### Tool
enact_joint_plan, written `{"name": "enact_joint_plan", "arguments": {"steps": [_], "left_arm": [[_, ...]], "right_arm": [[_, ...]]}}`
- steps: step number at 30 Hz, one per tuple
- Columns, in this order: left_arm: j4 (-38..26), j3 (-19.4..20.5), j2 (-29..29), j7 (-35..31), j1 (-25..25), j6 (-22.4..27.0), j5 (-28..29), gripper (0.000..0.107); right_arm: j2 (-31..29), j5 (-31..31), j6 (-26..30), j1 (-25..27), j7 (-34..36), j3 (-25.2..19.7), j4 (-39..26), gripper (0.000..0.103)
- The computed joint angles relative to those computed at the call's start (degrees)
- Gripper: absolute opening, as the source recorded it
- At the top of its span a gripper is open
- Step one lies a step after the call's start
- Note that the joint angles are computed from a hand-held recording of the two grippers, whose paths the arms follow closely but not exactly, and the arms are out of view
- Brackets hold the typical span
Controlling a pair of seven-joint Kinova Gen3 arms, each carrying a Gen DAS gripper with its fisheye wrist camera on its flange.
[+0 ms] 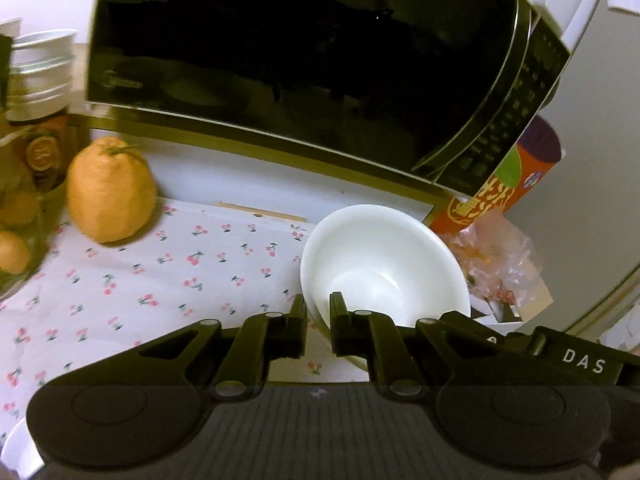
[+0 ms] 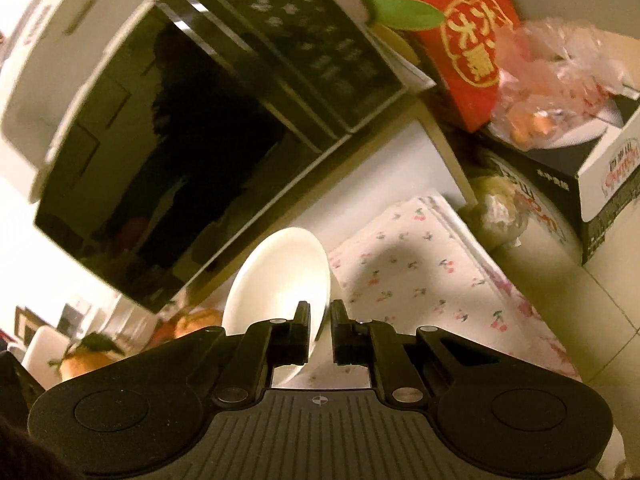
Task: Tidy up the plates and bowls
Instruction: 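Carry the small white bowl with the left gripper to the nested bowls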
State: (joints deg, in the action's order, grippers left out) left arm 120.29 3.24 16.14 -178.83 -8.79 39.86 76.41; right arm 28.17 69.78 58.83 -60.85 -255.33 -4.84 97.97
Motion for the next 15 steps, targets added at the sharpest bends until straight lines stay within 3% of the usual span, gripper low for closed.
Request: {"name": "enact_joint_plan", "arguments": {"steps": [15], "left_arm": [[4.8,-7.6,-6.9,-3.1,-10.5,13.3,-5.7,0.01]], "right_arm": [[3.2,-8.9,5.9,-6.2,16.2,0.3,-15.2,0.012]]}}
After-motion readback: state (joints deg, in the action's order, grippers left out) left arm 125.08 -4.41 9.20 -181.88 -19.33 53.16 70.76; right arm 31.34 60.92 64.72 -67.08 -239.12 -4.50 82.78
